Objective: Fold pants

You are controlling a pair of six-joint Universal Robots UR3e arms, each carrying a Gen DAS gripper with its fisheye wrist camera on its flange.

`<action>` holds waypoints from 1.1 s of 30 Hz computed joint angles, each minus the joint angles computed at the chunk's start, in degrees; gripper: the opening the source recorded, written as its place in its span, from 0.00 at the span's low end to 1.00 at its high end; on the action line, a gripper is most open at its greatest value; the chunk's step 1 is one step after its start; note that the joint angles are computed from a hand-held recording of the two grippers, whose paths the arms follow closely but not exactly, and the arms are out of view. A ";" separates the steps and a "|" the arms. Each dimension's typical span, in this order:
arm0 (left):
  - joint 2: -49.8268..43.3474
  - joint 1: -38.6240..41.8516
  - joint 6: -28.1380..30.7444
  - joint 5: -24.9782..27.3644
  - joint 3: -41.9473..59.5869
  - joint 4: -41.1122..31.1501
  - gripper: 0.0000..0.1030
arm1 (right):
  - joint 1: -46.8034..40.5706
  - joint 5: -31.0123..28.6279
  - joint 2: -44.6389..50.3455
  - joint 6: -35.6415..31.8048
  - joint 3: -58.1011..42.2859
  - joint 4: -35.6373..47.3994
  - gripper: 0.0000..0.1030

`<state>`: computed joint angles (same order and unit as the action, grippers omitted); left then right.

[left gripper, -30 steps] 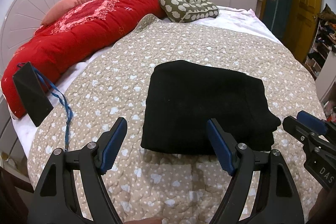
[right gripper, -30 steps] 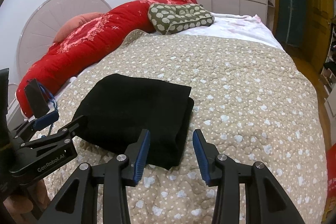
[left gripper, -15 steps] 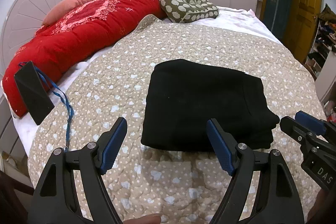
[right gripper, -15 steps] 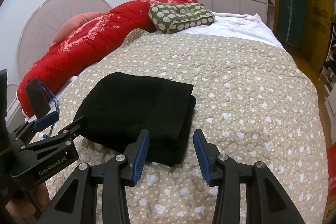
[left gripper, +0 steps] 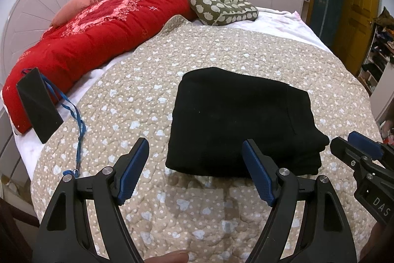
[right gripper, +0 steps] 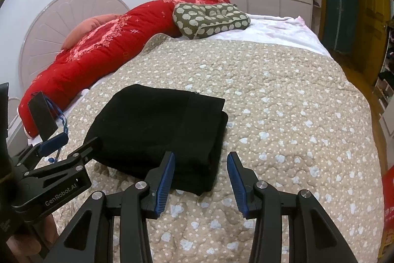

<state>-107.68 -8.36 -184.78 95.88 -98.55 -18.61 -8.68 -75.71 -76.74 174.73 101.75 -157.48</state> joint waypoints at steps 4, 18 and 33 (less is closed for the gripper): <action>0.00 -0.08 0.10 0.03 0.00 -0.04 0.76 | -0.33 0.15 0.14 -0.13 -0.09 0.14 0.41; 0.07 0.22 0.49 -1.22 0.75 -0.88 0.76 | -1.59 -2.32 -3.22 0.88 0.98 -0.48 0.42; -2.17 -1.66 0.02 0.88 2.56 -0.49 0.76 | -4.71 -3.03 -2.78 1.63 1.74 -0.08 0.42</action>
<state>-109.85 -10.02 -184.76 96.76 -95.99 -19.11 -13.39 -78.73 -79.52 176.36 103.49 -157.55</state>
